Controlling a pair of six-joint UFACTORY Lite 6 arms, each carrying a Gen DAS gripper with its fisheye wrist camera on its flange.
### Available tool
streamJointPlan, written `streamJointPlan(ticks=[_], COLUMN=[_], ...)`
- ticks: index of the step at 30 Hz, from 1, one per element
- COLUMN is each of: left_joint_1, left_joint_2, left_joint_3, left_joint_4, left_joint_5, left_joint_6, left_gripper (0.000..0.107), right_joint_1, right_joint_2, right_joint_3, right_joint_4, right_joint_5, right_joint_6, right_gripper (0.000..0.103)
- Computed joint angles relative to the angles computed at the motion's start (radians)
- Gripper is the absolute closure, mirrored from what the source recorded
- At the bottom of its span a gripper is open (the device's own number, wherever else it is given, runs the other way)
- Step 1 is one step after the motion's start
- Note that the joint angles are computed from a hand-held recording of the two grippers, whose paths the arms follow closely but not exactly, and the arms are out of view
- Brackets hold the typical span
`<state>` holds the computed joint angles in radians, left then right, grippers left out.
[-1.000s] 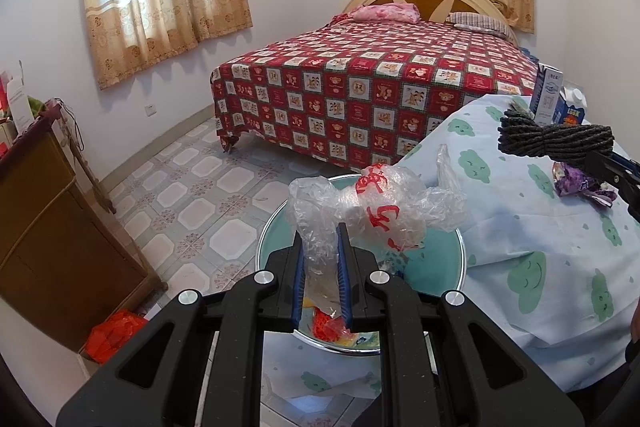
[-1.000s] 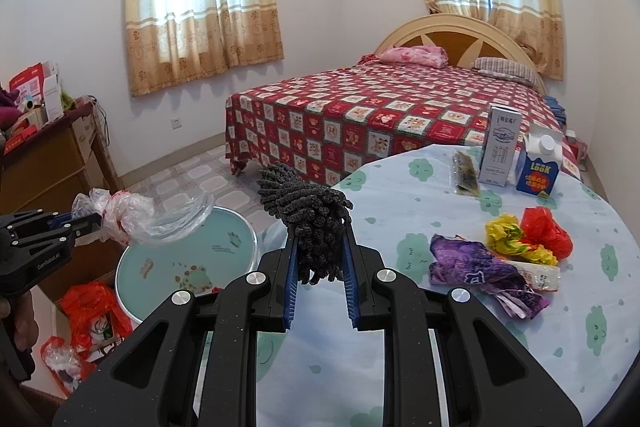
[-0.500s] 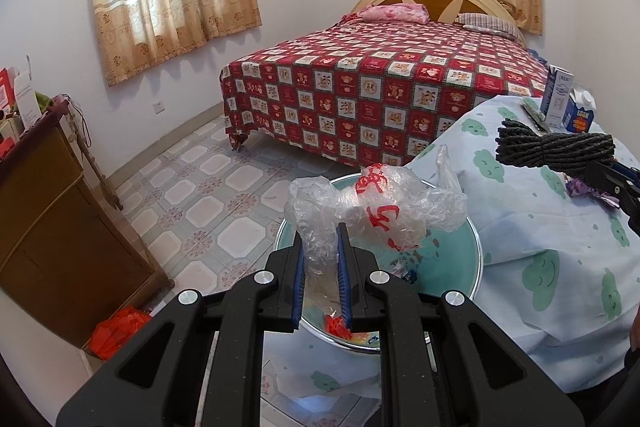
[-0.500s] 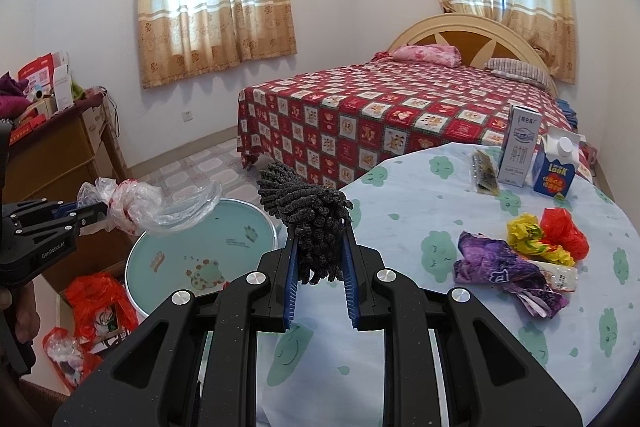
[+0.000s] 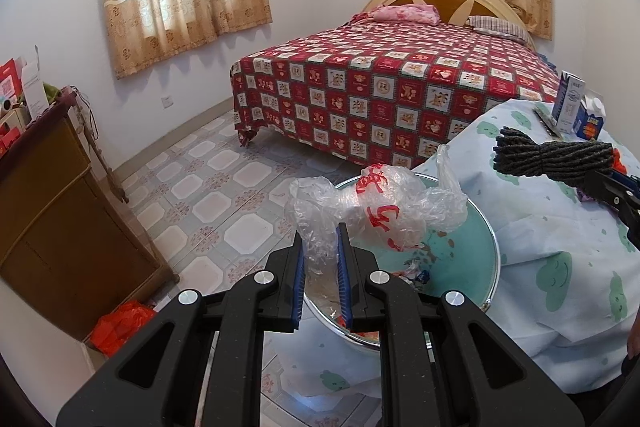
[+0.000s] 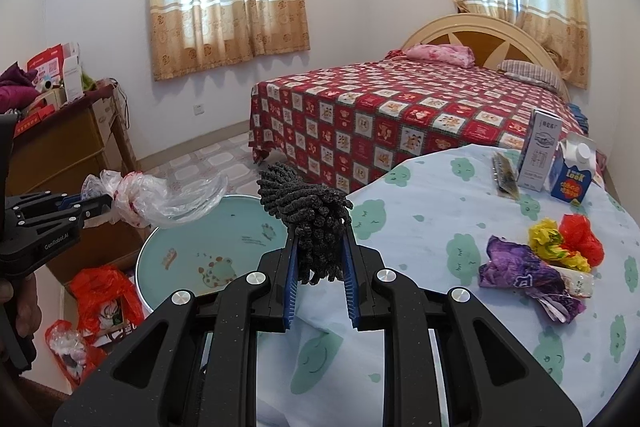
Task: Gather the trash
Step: 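Carry the clear bag and black scrubber over the teal bin with both tools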
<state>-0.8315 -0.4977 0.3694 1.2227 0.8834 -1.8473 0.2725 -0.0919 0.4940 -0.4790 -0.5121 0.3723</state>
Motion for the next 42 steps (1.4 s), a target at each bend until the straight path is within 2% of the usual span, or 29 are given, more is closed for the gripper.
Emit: streamJointPlan(ticks=[42], left_joint_1=[0.111], left_joint_2=[-0.045], left_joint_3=[-0.042], left_joint_4=[0.024], left_joint_5=[-0.051], left_joint_6=[0.012], left_gripper=[0.093], right_joint_1=[0.109], right_joint_2=[0.137], right_joint_3=[0.104], right_joint_4=[0.115], right_joint_5=[0.018], right_joint_6=[-0.11], right_gripper=[0.083])
